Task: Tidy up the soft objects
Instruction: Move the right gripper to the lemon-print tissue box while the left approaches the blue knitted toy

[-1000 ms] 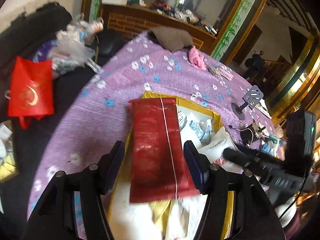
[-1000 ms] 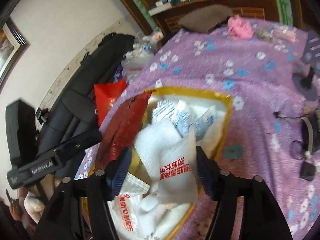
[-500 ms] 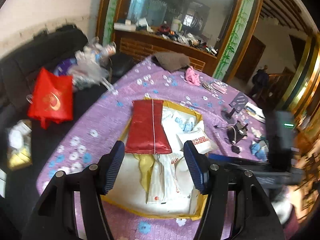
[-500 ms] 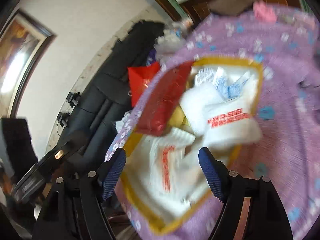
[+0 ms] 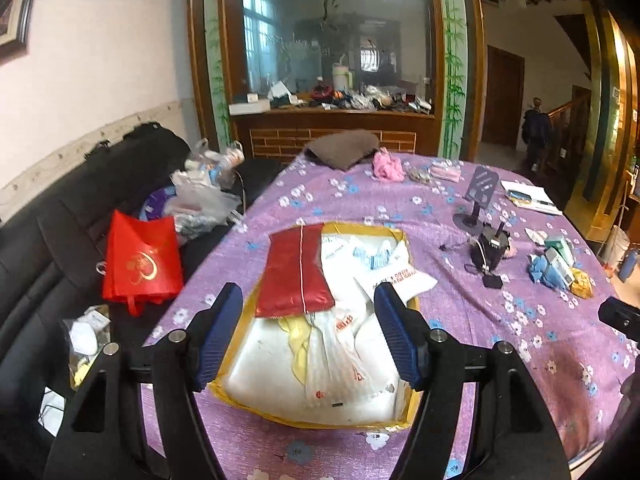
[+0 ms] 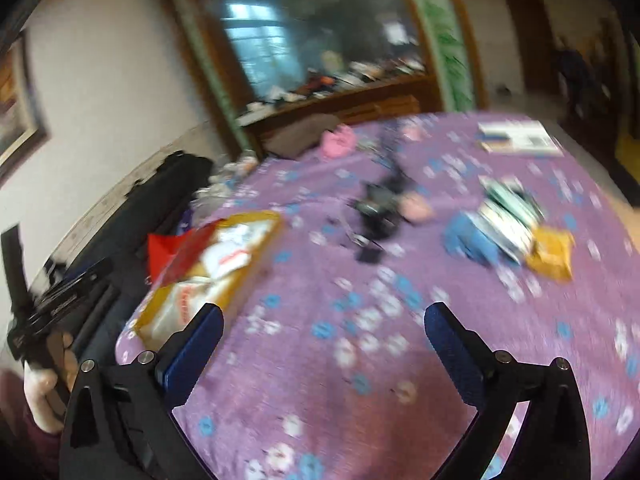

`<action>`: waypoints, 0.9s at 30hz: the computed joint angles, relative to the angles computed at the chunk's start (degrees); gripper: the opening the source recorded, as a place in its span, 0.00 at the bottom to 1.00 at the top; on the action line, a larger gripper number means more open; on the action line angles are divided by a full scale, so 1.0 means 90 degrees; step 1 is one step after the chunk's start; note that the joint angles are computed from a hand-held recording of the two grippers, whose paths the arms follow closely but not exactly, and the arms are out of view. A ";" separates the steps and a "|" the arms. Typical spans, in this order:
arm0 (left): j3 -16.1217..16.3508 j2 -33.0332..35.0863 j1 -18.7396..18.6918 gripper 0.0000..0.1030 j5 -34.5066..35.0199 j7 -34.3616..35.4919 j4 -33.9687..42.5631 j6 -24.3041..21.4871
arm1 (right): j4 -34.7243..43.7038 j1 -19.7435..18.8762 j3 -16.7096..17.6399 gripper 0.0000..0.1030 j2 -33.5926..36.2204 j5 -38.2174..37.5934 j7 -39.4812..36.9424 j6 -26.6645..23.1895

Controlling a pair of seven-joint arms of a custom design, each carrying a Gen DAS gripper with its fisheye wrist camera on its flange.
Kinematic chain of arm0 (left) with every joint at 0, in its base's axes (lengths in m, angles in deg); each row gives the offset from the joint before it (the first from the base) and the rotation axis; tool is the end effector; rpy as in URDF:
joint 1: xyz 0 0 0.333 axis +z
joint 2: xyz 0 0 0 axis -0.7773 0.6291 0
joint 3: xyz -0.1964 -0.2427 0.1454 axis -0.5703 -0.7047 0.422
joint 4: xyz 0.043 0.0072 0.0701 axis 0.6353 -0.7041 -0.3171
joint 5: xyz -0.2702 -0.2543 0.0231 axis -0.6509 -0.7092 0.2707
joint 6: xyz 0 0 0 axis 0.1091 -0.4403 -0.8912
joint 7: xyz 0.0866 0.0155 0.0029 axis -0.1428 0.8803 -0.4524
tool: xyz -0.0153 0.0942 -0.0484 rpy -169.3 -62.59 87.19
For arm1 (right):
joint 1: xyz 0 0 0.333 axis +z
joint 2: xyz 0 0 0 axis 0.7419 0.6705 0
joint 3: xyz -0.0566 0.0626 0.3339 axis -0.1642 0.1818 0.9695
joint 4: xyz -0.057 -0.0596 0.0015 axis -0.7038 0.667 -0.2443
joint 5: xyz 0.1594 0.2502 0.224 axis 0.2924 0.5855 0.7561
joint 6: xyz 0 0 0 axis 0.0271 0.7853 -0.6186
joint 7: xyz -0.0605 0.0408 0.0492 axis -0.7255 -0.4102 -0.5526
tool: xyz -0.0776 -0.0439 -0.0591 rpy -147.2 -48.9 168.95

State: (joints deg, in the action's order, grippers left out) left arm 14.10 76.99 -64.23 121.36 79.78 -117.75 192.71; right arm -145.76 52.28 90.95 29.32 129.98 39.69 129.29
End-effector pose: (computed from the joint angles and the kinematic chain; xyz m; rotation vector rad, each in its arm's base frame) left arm 0.5913 -0.2128 0.4777 -1.8434 1.2804 -0.6343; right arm 0.6305 0.0587 0.4476 -1.6848 1.3644 -0.3081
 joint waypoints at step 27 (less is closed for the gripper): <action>0.0549 0.1598 0.0618 0.66 -0.2227 0.3200 0.1311 0.3783 | 0.1821 0.2973 -0.4008 0.99 0.2180 -0.7123 0.8865 0.0947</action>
State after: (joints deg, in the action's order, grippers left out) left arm 19.04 91.37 -58.67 101.32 108.58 -105.94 226.77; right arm -129.37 79.04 54.88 48.94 65.87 119.47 137.82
